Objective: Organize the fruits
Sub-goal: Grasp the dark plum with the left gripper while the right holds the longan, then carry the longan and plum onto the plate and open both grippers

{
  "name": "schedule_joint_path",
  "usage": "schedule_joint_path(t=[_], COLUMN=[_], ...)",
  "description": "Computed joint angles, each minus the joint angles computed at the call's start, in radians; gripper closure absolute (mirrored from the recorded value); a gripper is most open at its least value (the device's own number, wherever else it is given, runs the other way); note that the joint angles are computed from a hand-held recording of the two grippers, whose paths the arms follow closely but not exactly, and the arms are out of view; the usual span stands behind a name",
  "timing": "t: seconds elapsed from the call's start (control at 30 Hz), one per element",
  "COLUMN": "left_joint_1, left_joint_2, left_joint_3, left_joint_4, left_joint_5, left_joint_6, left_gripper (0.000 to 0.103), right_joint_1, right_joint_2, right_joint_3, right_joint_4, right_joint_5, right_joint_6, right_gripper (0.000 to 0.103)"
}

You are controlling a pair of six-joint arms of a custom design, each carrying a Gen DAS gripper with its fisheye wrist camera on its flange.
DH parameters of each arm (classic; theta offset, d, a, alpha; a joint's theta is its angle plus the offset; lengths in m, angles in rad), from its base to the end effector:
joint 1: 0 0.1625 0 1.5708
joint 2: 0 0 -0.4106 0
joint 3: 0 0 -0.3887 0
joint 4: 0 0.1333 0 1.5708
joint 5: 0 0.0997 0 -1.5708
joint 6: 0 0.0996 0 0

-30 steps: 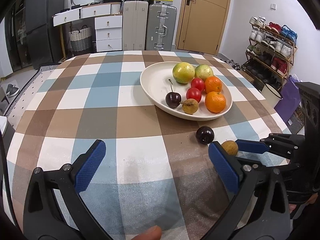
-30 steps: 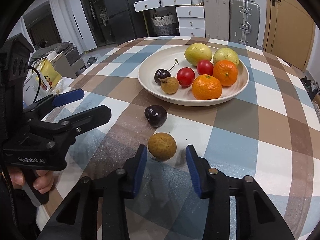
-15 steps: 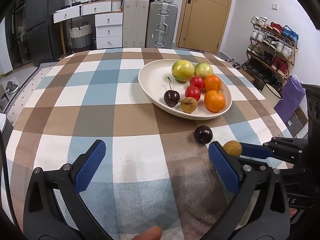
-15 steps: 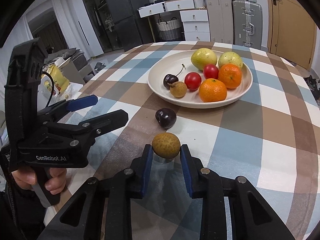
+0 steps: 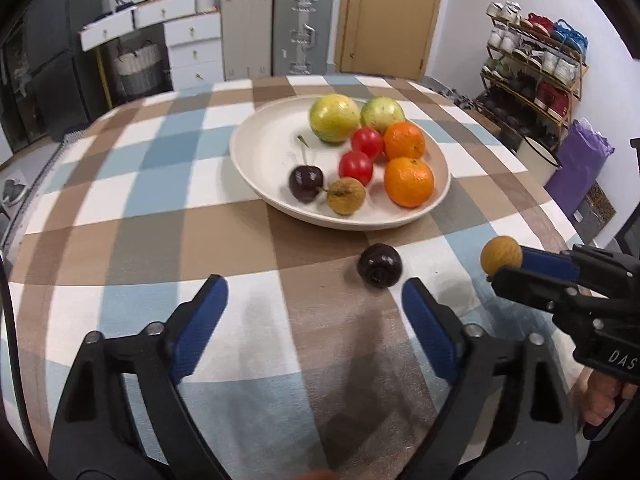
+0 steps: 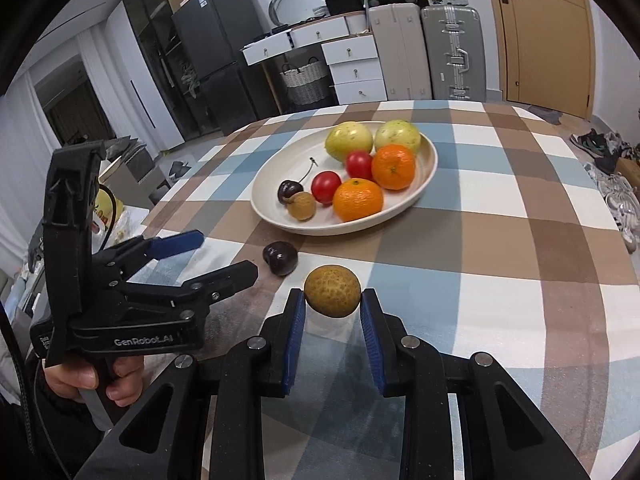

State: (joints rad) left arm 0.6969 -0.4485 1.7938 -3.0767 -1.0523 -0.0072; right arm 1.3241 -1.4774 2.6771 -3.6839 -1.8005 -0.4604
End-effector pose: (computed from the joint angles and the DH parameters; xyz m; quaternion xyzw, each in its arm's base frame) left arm -0.3192 -0.5054 -0.1078 0.3859 0.8830 -0.1791 0.1981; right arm 0.0299 -0.3344 0.2287 0.0448 -0.8919 0.3754 0.2482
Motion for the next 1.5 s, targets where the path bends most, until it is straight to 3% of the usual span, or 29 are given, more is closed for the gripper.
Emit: schedule_joint_path(t=[0.1,0.33,0.6,0.67,0.87,1.5], left_joint_1=[0.002,-0.017,-0.016,-0.016,-0.010,-0.013], left_joint_2=[0.009,0.034,0.051,0.053,0.052,-0.003], left_joint_3=[-0.017,-0.038,-0.075,-0.076,-0.075,-0.009], left_joint_4=[0.030,0.043,0.099,0.093,0.088,-0.003], left_joint_5=[-0.028,-0.034,-0.061,-0.069,-0.091,-0.114], left_joint_6=[0.012,0.062,0.074,0.079,0.086,0.097], left_gripper=[0.022,0.023,0.051,0.053,0.077,0.078], right_joint_1=[-0.014,-0.022,-0.028,-0.031,-0.033,0.001], right_joint_2=[-0.010,-0.014,-0.020,-0.021,-0.019,0.010], right_joint_3=[0.007,0.013,0.017,0.018,0.020,0.003], right_joint_4=[-0.002,-0.013,-0.015,-0.015,-0.018,-0.030], right_joint_5=[0.006,0.014,0.016,0.017,0.011,-0.016], right_joint_6=[0.000,0.004,0.007,0.007,0.008,0.000], right_gripper=[0.074,0.074,0.074,0.074,0.074,0.074])
